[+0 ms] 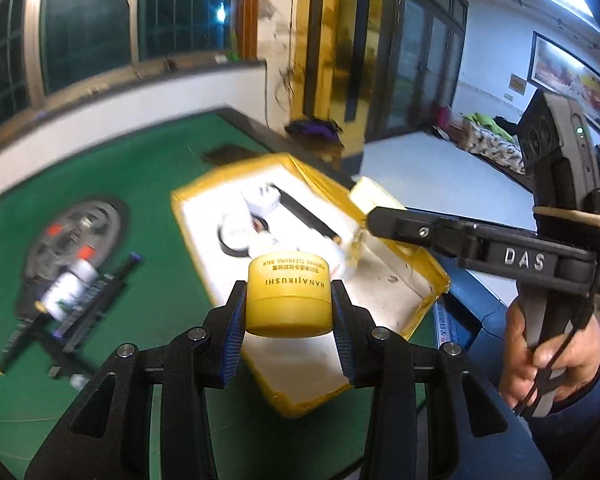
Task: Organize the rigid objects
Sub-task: 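Move both tools over the tray holding the yellow container and earbud case, then lower and release the yellow container with the left tool while the right tool releases the earbud case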
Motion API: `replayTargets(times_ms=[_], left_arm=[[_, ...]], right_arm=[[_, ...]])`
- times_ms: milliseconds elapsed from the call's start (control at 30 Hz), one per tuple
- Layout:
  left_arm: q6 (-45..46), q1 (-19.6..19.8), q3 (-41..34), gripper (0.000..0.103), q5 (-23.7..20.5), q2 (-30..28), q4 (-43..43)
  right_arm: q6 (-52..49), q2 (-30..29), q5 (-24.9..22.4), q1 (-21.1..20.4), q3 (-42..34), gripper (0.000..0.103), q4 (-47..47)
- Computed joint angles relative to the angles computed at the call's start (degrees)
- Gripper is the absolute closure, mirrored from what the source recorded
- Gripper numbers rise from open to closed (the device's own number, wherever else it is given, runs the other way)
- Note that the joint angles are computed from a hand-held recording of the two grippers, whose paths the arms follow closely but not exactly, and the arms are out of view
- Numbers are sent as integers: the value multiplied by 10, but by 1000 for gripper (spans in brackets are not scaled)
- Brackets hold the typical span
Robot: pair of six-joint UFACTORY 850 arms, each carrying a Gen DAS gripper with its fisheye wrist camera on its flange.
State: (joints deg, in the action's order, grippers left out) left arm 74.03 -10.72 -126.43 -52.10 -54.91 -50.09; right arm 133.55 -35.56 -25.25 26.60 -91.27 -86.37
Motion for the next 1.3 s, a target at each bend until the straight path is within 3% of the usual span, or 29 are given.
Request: replayTargets(times_ms=[267, 433, 667, 1000, 1100, 1300], left_arm=[[-63, -17, -76, 66, -42, -58, 50], [-58, -19, -63, 66, -39, -57, 62], [-73, -18, -88, 66, -65, -74, 77], [-87, -19, -136, 65, -101, -103, 85], [-91, -18, -146, 62, -115, -108, 85], [-106, -12, -170, 62, -137, -119, 82]], right_arm=[[-186, -22, 16, -12, -21, 61, 190], [-335, -37, -19, -8, -47, 61, 314], [-429, -49, -55, -10, -65, 61, 387], [-438, -50, -68, -7, -74, 58, 404], [-423, -44, -54, -7, -65, 50, 393], [-353, -31, -60, -2, -50, 50, 336]])
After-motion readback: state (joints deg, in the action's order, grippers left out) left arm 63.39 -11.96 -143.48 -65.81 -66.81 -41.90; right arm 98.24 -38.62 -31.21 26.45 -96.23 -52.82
